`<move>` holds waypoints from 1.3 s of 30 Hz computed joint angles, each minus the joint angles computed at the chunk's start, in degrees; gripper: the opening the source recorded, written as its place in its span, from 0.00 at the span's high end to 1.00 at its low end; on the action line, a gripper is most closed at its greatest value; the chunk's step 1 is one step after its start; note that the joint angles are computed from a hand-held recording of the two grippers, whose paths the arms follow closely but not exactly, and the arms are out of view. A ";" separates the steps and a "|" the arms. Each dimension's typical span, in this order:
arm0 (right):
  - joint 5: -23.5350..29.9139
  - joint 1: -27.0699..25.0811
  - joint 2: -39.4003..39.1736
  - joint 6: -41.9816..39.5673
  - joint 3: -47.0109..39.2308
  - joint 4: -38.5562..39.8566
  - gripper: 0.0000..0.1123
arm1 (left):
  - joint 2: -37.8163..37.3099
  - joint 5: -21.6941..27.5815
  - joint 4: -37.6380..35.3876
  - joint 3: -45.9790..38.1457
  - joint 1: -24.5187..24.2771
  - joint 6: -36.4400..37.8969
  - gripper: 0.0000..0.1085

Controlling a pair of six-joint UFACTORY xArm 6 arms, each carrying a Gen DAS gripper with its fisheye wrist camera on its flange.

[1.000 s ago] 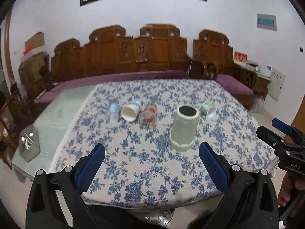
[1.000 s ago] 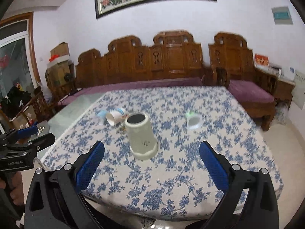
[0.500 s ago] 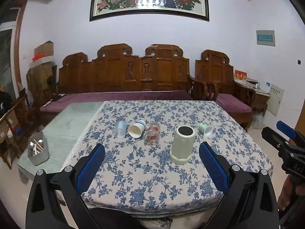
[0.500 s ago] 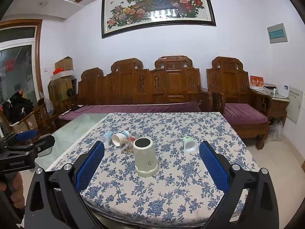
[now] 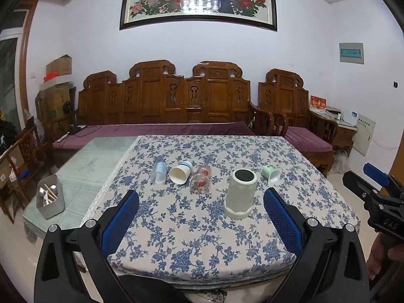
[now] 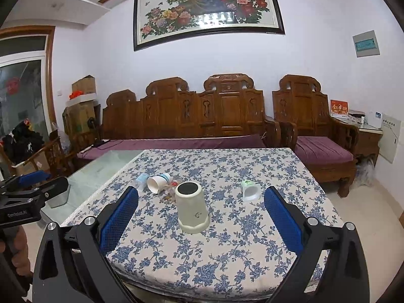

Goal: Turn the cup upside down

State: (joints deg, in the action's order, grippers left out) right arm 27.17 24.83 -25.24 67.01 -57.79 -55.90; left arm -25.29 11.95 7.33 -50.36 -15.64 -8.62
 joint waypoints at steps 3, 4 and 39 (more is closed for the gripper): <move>0.05 0.00 -0.03 0.21 0.14 -0.11 0.11 | 0.07 -0.02 0.34 -0.05 0.05 -0.22 0.12; 0.02 0.00 -0.01 0.16 0.13 -0.12 0.11 | 0.05 -0.03 0.29 -0.03 0.04 -0.24 0.12; 0.72 1.08 0.21 2.35 -0.17 -1.68 0.11 | -0.40 0.26 1.90 -0.37 -0.80 -1.95 0.12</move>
State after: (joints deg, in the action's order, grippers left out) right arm 27.89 25.91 -25.03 69.36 -57.96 -57.58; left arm -25.69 12.21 9.23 -50.73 -16.44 -10.57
